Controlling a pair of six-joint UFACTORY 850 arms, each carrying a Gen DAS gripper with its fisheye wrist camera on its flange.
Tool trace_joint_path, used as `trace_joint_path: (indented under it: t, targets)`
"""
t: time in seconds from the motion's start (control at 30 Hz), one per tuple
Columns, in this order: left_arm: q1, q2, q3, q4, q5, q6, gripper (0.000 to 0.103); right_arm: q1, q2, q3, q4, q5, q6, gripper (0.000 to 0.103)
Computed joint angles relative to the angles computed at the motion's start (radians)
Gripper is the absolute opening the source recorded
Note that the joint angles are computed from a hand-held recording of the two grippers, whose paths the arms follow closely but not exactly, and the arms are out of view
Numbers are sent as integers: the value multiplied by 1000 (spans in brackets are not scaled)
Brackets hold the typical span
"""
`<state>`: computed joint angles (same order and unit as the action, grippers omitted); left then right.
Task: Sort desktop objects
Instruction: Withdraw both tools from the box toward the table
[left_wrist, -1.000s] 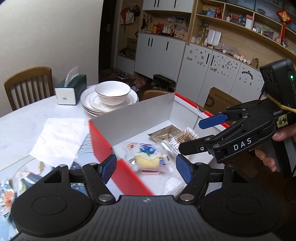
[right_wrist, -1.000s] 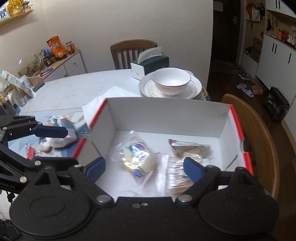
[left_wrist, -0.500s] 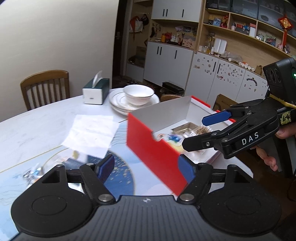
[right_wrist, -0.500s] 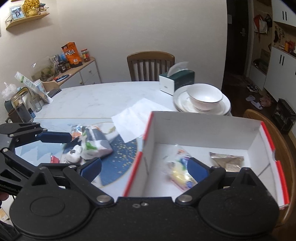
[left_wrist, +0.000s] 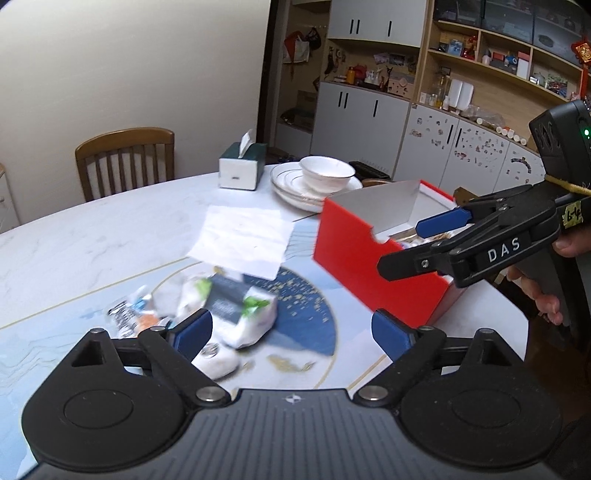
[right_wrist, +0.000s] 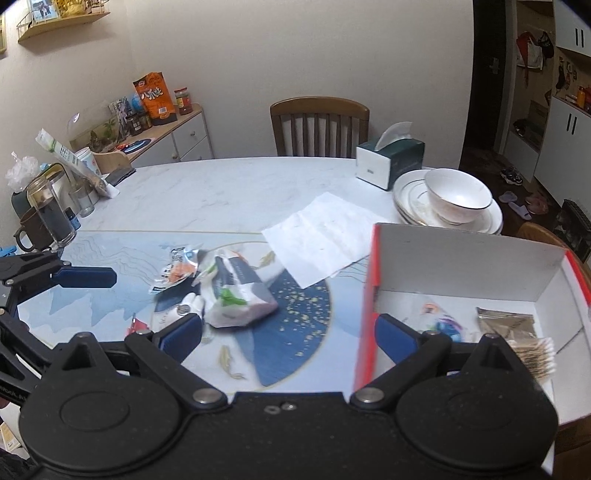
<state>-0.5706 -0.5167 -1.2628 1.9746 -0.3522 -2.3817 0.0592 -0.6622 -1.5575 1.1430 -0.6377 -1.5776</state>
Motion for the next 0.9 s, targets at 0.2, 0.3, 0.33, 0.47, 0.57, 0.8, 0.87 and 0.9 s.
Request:
trace_joint_path:
  t: [0.2,0.3,0.33,0.47,0.57,0.8,0.87,0.9]
  targets:
    - [28,34,79,150,23,-144,103,34,12,27,-4,35,10,100]
    - [42,45,110,215,31,-207,103,50,10,28,-11,51,21,100]
    - [46,48,122,244,29,-237,103,55,8,27,-14,57,26,100]
    - [65,56,155,350,32,-336,103,75,0,22,-26,77,39,100]
    - [76,53,166,384,32,-361,103,88,-11,9,-43,92,51,100]
    - [105,36,170,495,58,-448,103,113,-49,-37,-85,135,94,99]
    - [114,29,167,526,78,-470,103,120,-64,-57,-101,137,107,99]
    - [119,26,169,556,84,-497,103,123,-73,-68,-113,137,118,99]
